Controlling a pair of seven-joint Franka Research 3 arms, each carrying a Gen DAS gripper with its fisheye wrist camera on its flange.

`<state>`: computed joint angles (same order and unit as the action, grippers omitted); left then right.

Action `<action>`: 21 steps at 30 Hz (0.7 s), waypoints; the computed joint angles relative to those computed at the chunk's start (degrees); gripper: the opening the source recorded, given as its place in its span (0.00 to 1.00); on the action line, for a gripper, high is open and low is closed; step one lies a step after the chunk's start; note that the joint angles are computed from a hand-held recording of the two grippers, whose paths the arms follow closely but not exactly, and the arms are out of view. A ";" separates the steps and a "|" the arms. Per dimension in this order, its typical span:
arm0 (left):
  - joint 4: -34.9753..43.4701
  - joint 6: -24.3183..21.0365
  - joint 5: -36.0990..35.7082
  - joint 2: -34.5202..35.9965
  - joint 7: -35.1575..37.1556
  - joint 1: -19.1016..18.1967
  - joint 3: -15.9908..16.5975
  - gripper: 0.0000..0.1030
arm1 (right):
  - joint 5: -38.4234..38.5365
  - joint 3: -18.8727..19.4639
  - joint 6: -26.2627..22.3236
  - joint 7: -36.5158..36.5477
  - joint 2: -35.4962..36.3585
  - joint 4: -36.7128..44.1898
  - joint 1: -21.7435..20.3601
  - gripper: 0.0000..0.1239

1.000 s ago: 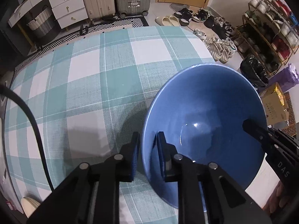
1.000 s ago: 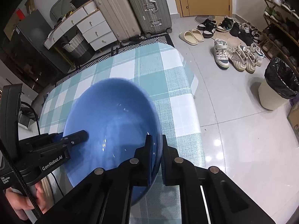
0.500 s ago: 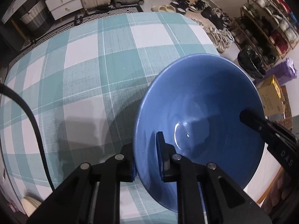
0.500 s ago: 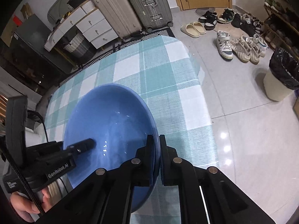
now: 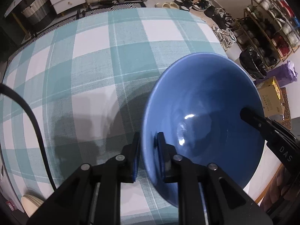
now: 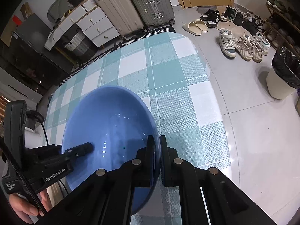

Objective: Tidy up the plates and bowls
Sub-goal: 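Lift the blue bowl with both tools and carry it over the stacked bowls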

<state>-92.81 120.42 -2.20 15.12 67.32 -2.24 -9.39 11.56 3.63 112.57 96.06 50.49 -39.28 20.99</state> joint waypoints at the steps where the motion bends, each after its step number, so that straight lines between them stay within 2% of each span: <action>1: -0.31 -0.32 -0.34 -0.18 -0.51 0.13 0.08 0.24 | 0.03 -0.05 0.36 0.17 -0.28 -0.55 0.03 0.04; 6: -2.73 1.38 0.28 -1.37 0.45 -0.05 -0.02 0.23 | -0.01 -0.04 0.88 0.09 -0.56 -1.18 0.20 0.04; 10: -3.42 2.24 -0.02 -1.84 1.75 -0.16 -0.25 0.13 | -0.20 0.04 0.10 -0.04 -0.10 -0.28 0.57 0.04; 21: -3.52 1.77 -0.65 -2.75 0.89 0.11 0.23 0.12 | -0.73 -0.01 -1.61 -0.88 -0.59 -0.18 1.32 0.05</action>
<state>-96.33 122.19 -2.85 12.38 68.21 -2.12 -9.16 10.83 3.62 110.95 95.17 49.91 -39.46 22.31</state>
